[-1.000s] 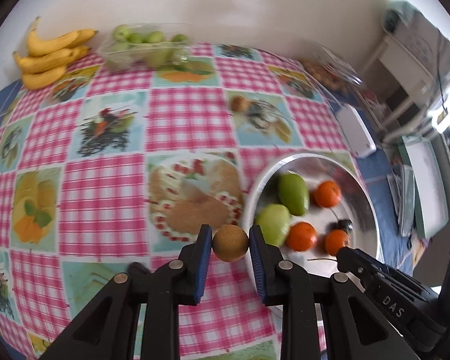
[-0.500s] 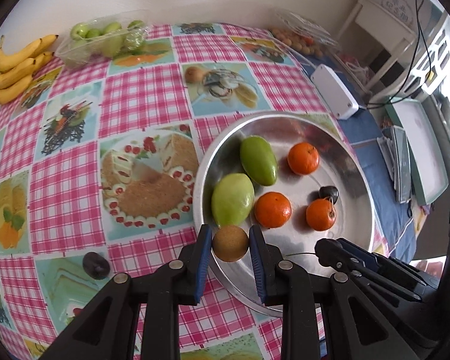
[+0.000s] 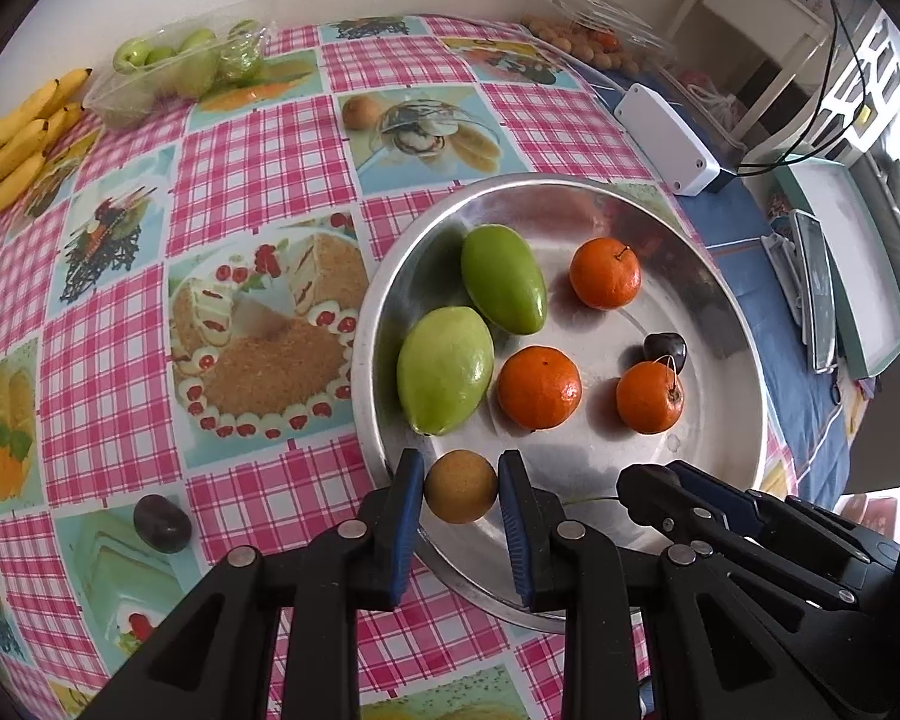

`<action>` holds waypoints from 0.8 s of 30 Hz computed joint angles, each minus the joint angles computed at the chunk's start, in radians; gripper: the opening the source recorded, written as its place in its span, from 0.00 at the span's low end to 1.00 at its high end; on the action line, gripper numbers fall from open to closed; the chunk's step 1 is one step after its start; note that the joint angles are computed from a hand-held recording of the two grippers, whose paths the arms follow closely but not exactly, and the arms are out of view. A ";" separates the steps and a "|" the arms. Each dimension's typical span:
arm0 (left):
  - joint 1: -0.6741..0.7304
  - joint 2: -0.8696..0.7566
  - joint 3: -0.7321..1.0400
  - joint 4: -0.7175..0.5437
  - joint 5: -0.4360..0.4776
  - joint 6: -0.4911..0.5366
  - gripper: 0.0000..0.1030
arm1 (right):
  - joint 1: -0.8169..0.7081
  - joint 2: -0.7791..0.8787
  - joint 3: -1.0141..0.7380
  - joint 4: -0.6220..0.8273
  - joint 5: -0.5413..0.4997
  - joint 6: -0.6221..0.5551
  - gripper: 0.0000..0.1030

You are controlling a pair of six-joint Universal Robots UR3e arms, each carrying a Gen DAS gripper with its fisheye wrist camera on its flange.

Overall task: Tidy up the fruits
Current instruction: 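Carry the cherry and brown fruit over the steel bowl with both tools, then open both tools to drop the cherry and brown fruit into the bowl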

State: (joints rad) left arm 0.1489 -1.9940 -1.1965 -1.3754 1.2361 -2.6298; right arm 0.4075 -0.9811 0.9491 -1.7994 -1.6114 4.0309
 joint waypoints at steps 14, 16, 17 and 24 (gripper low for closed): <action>-0.010 -0.014 0.018 -0.013 0.007 -0.007 0.27 | -0.006 0.000 -0.003 0.008 0.006 -0.011 0.24; -0.008 -0.015 0.022 -0.019 0.006 -0.006 0.27 | -0.006 -0.003 0.002 0.002 0.005 -0.010 0.24; -0.006 -0.014 0.022 -0.021 0.005 -0.005 0.28 | -0.006 -0.002 0.002 0.003 0.003 -0.010 0.25; 0.006 -0.008 0.025 -0.031 -0.004 -0.007 0.28 | -0.005 0.001 -0.004 0.008 0.005 0.000 0.36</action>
State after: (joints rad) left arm 0.1544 -2.0016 -1.1716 -1.4066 1.2322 -2.6366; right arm 0.4027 -0.9799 0.9455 -1.7910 -1.6066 4.0308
